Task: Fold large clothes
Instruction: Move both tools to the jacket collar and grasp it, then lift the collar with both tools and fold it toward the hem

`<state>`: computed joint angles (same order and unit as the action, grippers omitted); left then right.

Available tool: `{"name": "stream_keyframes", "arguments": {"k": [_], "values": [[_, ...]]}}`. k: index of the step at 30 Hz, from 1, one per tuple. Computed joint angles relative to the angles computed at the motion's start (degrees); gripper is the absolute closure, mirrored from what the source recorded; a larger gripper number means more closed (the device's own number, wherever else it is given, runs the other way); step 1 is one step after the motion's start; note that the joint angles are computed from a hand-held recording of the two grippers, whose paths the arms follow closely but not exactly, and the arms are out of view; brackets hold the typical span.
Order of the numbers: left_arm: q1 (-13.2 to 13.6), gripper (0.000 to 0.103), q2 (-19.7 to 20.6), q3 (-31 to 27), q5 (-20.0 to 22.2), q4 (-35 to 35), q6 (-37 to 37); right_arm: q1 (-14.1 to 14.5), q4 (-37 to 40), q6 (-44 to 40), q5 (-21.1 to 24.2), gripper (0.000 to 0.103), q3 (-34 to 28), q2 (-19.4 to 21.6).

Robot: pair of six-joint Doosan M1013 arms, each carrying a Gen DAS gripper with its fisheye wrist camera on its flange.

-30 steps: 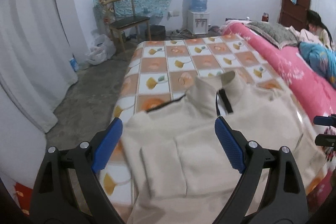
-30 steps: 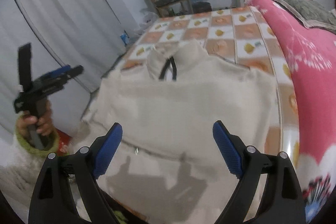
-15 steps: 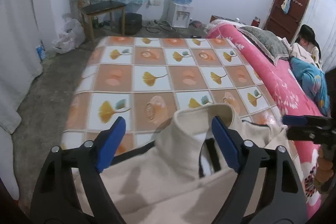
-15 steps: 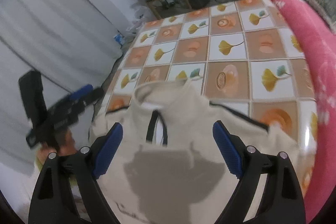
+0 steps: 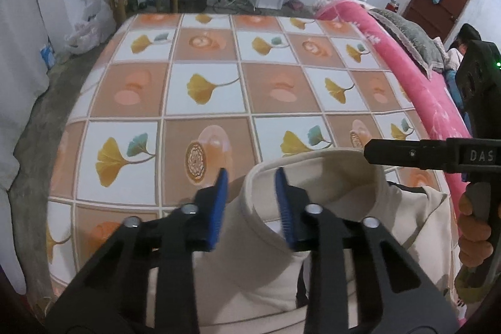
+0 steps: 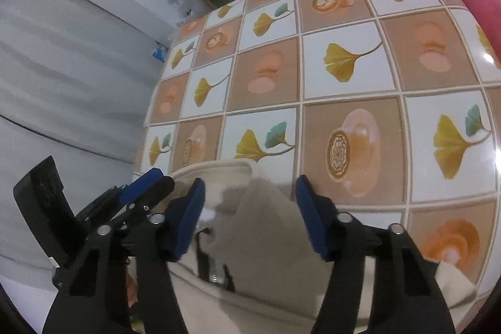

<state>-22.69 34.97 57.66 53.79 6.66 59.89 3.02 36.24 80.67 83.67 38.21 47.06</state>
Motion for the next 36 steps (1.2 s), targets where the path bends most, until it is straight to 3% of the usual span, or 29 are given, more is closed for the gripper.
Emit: {"name": "stream_keyframes", "arguments": {"k": [2, 4, 9, 17, 27, 30, 33, 36], "values": [[0.1, 0.094, 0.2, -0.1, 0.1, -0.4, 0.3, 0.2, -0.4, -0.2, 0.8, 0.063, -0.5, 0.4], [-0.2, 0.097, -0.2, 0.5, -0.6, 0.0, 0.5, 0.3, -1.0, -1.3, 0.9, 0.08, 0.1, 0.2], [-1.0, 0.098, -1.3, 1.5, -1.0, 1.3, 1.0, 0.4, -2.7, -6.1, -2.9, 0.088, 5.1, -3.3], [-2.3, 0.099, -5.5, 5.7, -3.4, 1.5, 2.6, 0.2, -3.7, -13.3, -7.5, 0.089, 12.9, -9.5], [-4.9, 0.098, -11.7, 13.8, -5.3, 0.9, 5.9, 0.9, -9.6, -26.5, -17.4, 0.087, 28.6, -20.3], [-5.5, 0.098, -13.3, 16.4, -5.6, 0.0, 6.0, 0.5, -9.7, -27.9, -17.0, 0.084, 31.4, -21.8], [-5.3, 0.085, -14.7, 19.3, -6.1, -3.7, 7.9, -0.5, -9.4, -28.5, -14.6, 0.071, 33.1, -22.5], [-5.1, 0.077, -17.5, 23.3, -9.1, -5.3, 6.7, -1.6, -8.5, -29.4, -13.7, 0.07, 33.9, -23.4]]}}
